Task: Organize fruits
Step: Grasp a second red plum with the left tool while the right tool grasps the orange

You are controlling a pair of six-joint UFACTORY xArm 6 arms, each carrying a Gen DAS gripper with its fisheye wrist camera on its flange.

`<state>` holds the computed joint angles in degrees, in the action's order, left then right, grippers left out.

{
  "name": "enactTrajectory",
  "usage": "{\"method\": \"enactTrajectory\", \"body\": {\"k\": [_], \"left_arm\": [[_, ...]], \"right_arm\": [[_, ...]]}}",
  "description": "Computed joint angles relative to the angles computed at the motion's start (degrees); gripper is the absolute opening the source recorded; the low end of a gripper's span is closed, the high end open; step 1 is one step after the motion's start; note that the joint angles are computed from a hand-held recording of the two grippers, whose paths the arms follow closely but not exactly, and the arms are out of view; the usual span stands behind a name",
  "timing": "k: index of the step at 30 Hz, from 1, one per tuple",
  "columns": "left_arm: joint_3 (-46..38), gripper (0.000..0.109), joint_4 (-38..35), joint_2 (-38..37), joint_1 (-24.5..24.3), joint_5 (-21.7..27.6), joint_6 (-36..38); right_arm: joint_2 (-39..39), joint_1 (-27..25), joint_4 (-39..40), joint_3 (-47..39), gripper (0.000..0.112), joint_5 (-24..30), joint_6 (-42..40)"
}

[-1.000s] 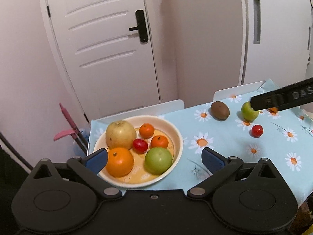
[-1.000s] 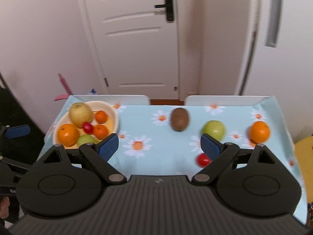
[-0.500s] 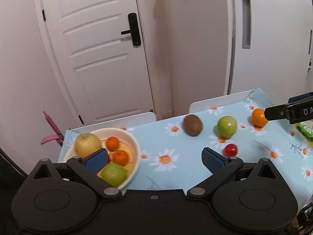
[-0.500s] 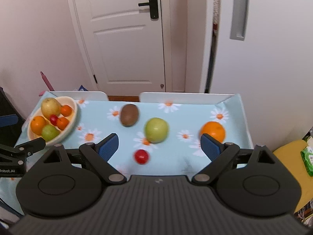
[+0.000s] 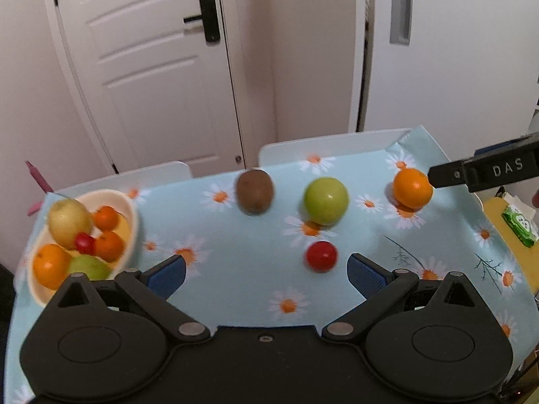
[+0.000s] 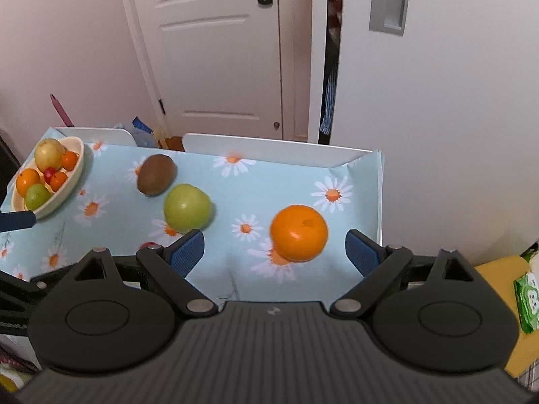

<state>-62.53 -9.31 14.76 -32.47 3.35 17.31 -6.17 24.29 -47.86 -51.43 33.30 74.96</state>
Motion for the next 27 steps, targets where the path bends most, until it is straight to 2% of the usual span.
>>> {"method": "enactTrajectory", "body": {"k": [2, 6, 9, 12, 13, 18, 19, 21, 22, 23, 24, 25, 27], "left_arm": [[-1.92, 0.103, 7.81, 2.29, -0.12, 0.61, -8.13], [-6.16, 0.099, 17.22, 6.91, -0.74, 1.82, -18.89], [-9.57, 0.092, 22.12, 10.49, -1.1, 2.96, -24.11], [-12.36, 0.079, 24.92, 13.28, -1.28, 4.22, -27.22], [-12.95, 0.075, 24.72, 13.93, -1.36, 4.46, -27.18], [-14.99, 0.071, 26.53, 16.03, -1.84, 5.34, -27.92], [-15.37, 0.067, 26.22, 16.42, -2.03, 5.56, -27.35], [-15.5, 0.062, 24.06, 16.83, -2.3, 4.86, -25.08], [-15.64, 0.058, 21.87, 17.04, -2.51, 4.69, -23.06], [-15.62, 0.047, 17.29, 17.15, -2.89, 4.34, -18.99], [-15.73, 0.044, 13.51, 17.18, -3.22, 4.49, -15.66], [-15.93, 0.038, 12.13, 17.17, -3.39, 4.83, -14.37], [-16.15, 0.038, 14.24, 17.13, -3.38, 5.31, -15.5]], "right_arm": [[0.44, -2.26, 0.48, 1.14, 0.103, -3.36, -2.44], [2.07, -5.72, 1.32, 2.3, 0.103, -8.64, -7.12], [3.33, -7.43, 0.93, 2.79, 0.103, -11.48, -9.37], [4.95, -8.49, 0.19, 2.53, 0.103, -13.21, -11.26], [5.4, -8.82, 0.24, 2.51, 0.103, -13.91, -11.83], [7.35, -10.08, 0.96, 2.04, 0.103, -16.45, -13.72], [7.57, -10.27, 0.93, 1.97, 0.103, -16.67, -13.86], [8.08, -10.66, 1.21, 1.82, 0.103, -17.25, -14.3], [8.24, -10.8, 1.24, 1.8, 0.102, -17.43, -14.37], [8.33, -10.93, 1.83, 1.87, 0.102, -17.61, -14.93], [8.51, -11.07, 2.12, 1.84, 0.1, -17.79, -15.29], [8.56, -11.2, 2.44, 1.89, 0.1, -17.96, -15.72], [8.88, -11.4, 2.53, 1.81, 0.1, -18.2, -16.0]]}}
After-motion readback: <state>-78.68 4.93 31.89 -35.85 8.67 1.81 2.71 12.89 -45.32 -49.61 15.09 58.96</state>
